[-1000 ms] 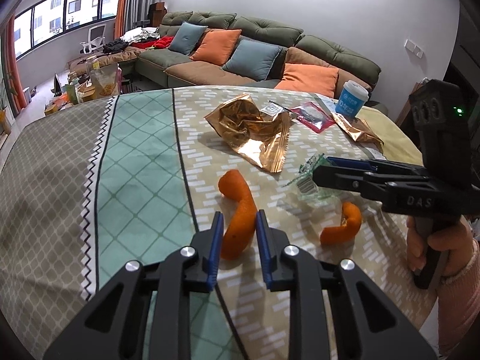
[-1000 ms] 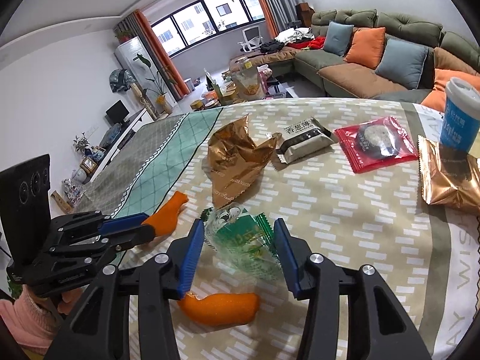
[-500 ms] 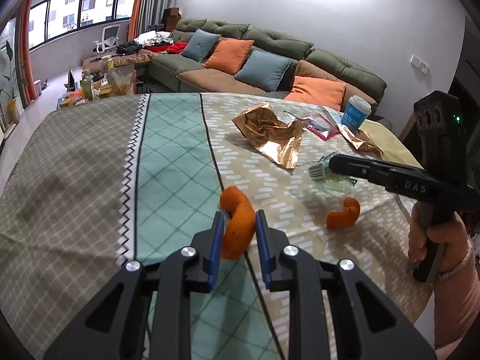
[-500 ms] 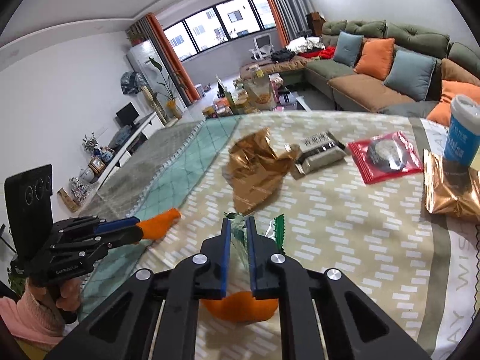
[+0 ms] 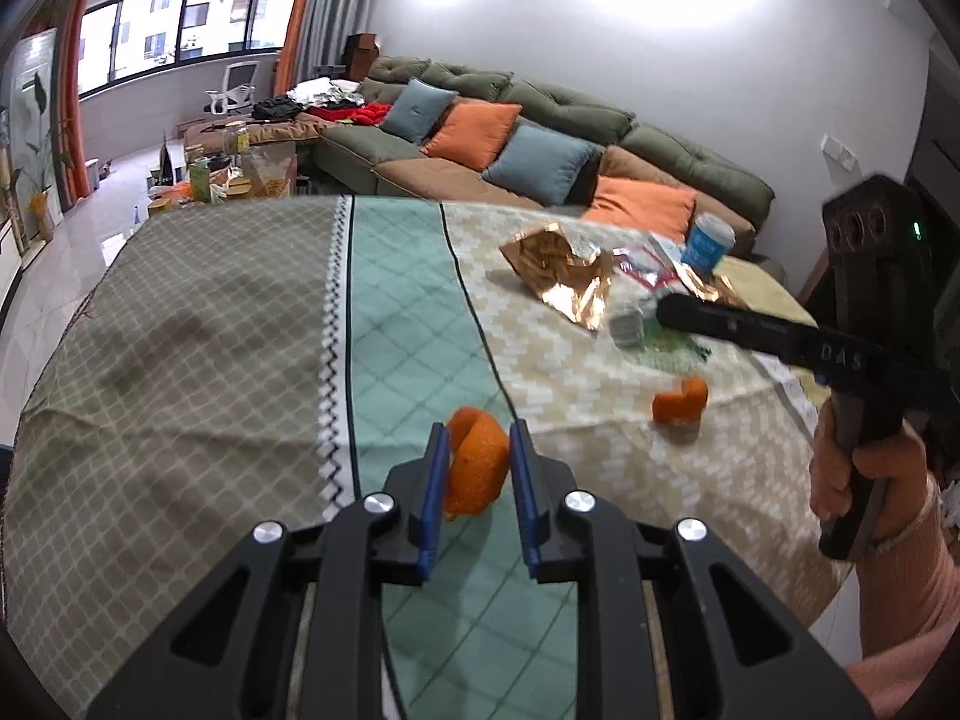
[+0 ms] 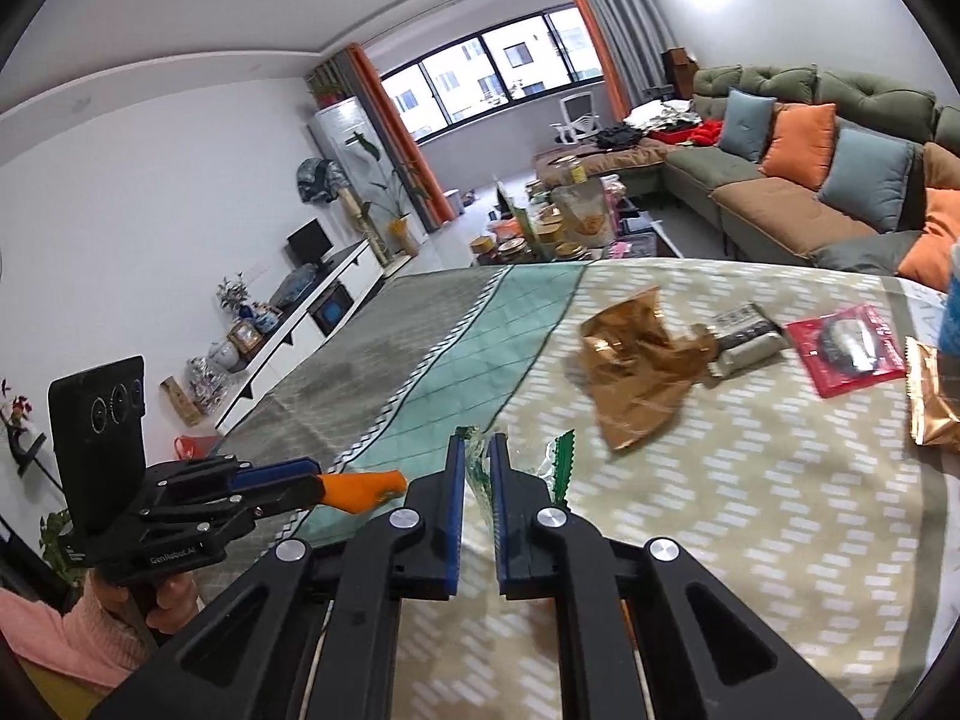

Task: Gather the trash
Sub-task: 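Lift the orange peel and clear plastic piece and carry them toward the teal bin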

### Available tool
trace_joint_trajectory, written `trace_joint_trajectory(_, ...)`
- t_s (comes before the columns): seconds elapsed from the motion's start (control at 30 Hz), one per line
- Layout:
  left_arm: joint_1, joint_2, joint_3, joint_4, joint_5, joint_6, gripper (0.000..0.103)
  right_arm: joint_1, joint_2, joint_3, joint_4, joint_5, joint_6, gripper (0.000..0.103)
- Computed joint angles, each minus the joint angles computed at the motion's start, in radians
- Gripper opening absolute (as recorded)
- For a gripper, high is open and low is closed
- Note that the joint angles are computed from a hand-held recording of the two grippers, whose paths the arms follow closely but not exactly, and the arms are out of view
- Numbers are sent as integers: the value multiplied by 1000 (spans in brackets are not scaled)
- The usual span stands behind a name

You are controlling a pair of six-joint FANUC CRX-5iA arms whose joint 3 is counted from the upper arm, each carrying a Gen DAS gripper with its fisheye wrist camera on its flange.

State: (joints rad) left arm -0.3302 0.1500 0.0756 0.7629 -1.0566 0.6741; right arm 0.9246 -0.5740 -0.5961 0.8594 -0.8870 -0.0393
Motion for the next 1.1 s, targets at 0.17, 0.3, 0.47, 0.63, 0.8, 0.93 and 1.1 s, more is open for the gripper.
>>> trace_joint_trajectory(0.17, 3, -5, -14, -43, -17, -29, 33, -8, 22, 9, -28, 33, 15, 9)
trace_joint_trajectory(0.3, 1, -3, -27, -31, -22, -58, 40, -13, 34, 13, -44, 55, 20, 9)
trace_joint_trajectory(0.47, -14, -12, -47, -52, -20, -79, 32, -15, 44, 15, -46, 73, 17, 9)
trace_joint_trajectory(0.63, -3, -6, -47, -22, -51, -84, 20, -15, 44, 13, -44, 79, 7, 9)
trace_joint_trajectory(0.8, 8, -15, -64, 4, -42, -83, 18, -20, 45, 11, -39, 95, -5, 9)
trace_joint_trajectory(0.93, 25, -38, -90, 34, -23, -98, 18, -25, 47, 13, -33, 120, -6, 9)
trace_joint_trajectory(1.1, 46, -60, -100, 51, -7, -100, 18, -36, 63, 25, -27, 159, 6, 9)
